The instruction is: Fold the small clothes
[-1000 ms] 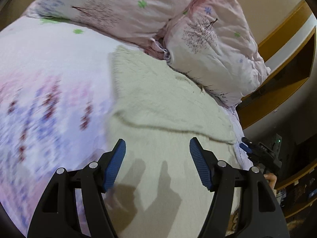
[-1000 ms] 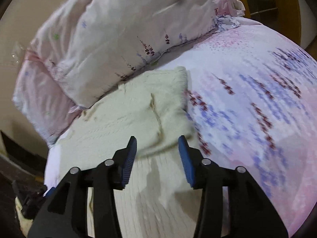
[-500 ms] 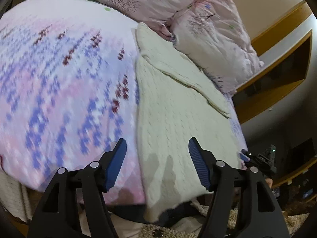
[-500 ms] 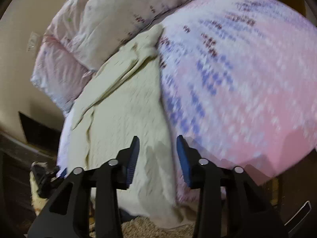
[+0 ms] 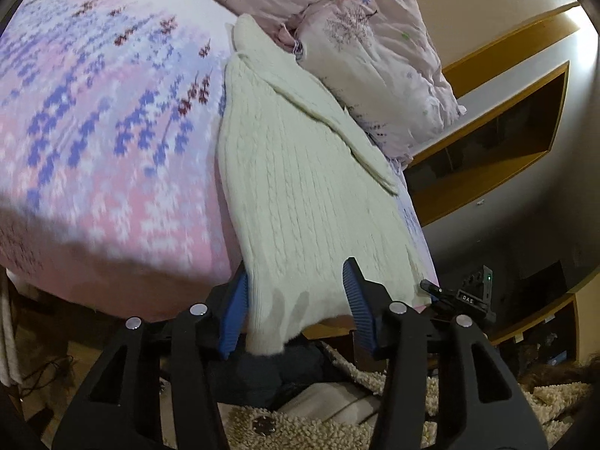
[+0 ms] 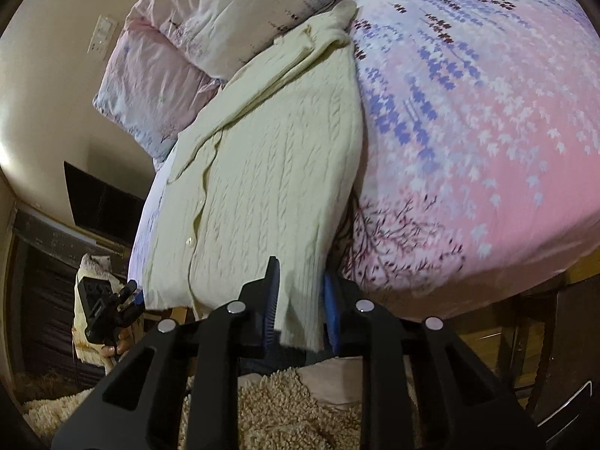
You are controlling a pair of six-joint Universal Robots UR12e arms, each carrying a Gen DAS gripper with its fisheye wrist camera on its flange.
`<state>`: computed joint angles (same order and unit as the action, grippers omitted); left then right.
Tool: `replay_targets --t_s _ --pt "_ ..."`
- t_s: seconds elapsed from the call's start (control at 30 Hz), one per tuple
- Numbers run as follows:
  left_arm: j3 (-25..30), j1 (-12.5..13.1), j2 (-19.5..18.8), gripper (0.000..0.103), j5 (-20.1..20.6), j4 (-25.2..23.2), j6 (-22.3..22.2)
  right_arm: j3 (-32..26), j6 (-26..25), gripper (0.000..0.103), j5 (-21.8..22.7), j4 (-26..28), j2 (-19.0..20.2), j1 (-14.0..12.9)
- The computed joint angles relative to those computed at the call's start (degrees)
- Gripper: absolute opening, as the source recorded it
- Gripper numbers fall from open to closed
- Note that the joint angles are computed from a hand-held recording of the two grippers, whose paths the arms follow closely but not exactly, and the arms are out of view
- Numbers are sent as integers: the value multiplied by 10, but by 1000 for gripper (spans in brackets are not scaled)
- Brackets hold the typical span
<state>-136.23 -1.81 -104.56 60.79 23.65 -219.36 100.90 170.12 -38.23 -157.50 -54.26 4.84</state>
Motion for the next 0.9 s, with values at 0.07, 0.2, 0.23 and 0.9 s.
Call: replay_targets --t_s 0.07,0.2,0.23,0.9 --pt "3 -4 -3 41 -3 -11 -1 1 -12 17 -5 6 -3 2" --pt "12 -7 -3 21 -1 -33 8 6 -13 9 -22 -34 -5 9" --pt "15 -8 -1 9 4 -38 14 8 -5 9 -21 -55 -6 9" --pt "159 -16 3 5 191 -89 145 -101 212 8 -124 -461 46 39"
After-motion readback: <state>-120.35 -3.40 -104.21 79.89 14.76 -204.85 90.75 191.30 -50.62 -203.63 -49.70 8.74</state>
